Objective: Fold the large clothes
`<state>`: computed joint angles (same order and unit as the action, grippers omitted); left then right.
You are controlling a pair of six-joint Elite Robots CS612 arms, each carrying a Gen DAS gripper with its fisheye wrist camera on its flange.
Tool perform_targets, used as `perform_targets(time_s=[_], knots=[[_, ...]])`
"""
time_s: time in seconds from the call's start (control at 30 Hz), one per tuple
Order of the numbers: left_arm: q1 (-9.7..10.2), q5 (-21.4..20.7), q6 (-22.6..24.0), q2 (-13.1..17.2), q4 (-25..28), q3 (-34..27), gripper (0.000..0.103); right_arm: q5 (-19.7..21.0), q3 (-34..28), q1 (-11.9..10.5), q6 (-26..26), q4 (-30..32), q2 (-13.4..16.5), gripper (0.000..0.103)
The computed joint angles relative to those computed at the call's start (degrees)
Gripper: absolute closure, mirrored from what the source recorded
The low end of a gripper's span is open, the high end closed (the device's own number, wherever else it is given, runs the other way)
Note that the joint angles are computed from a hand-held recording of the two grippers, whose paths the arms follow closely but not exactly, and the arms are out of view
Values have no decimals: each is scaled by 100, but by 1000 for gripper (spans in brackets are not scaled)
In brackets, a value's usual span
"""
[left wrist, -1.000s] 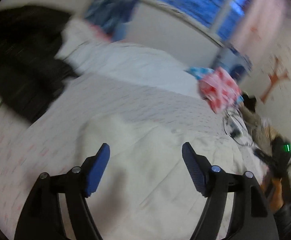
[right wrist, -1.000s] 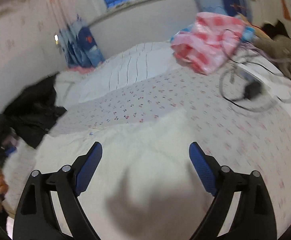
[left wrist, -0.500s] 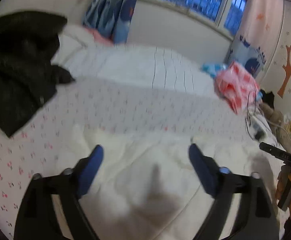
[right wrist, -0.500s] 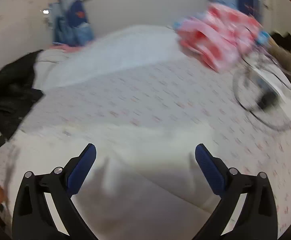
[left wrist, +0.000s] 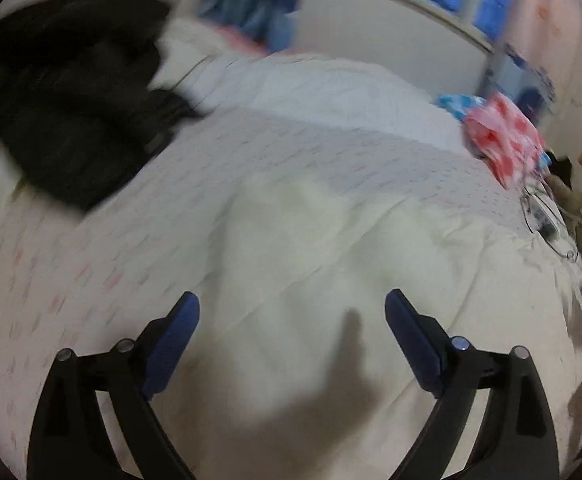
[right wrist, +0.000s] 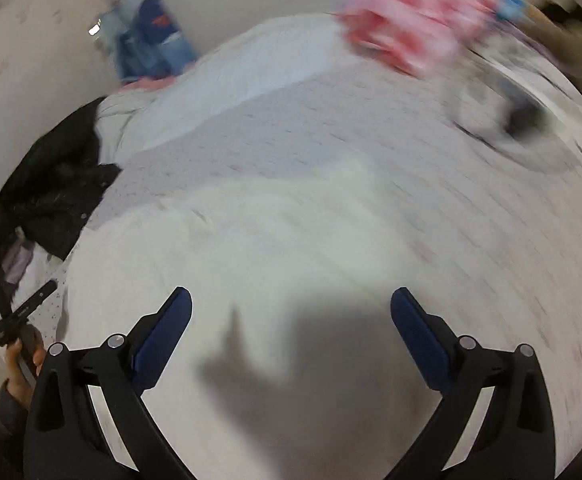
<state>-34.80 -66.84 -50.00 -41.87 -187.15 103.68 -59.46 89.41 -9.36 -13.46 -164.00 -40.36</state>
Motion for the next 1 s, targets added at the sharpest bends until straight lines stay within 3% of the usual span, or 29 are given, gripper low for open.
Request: perform_targets(time_s=[0.07,0.17,0.23,0.3,0.37,0.43,0.47,0.5,0.53,0.57,0.63,0.7,0.8,0.87,0.9,0.93,1.0], knots=[[128,-657,-508,-15,-232,325,13,112,104,-185,121,469,-8,7],[219,-1549,-929,133,-850,523,13,853,46,-400,89,1491,157,7],[218,-2055,-921,265,-1195,471,13,1537,68,-444,-147,1762,249,6],[143,-2455,-561,322,-1237,307,12,2289,-19,-449,-520,2366,316,6],[20,-2202,-276,245,-635,164,7,2123,-97,-364,-499,2262,354,6],[36,-2317,-343,271,-323,27,7,2039,-217,-309,-234,2243,455,8],[59,-2391,-484,292,-415,25,7,2303,-199,-337,5,2030,497,13],[94,-2530,-650,306,-622,49,14,2556,-159,-360,196,1798,515,28],[110,-2607,-708,292,-753,90,27,2570,-67,-376,275,1534,489,54],[120,-2659,-683,242,-758,134,33,2483,-22,-372,271,1365,458,67],[146,-2850,-631,170,-930,253,52,2588,120,-395,-6,1351,360,76],[129,-2967,-580,17,-1031,418,61,2728,323,-415,-398,1428,183,77],[-2,-2728,-390,-301,-1127,755,67,2922,672,-477,-984,1690,-58,77],[-33,-2702,-462,-324,-1168,912,67,2656,806,-481,-879,1680,-94,66],[0,-2772,-504,-289,-1161,945,65,2420,805,-504,-548,1515,3,53],[20,-2803,-661,-232,-1286,998,60,2424,835,-559,-277,1460,59,48],[20,-2749,-1112,-96,-1735,1089,50,2850,889,-639,-61,1343,140,46]])
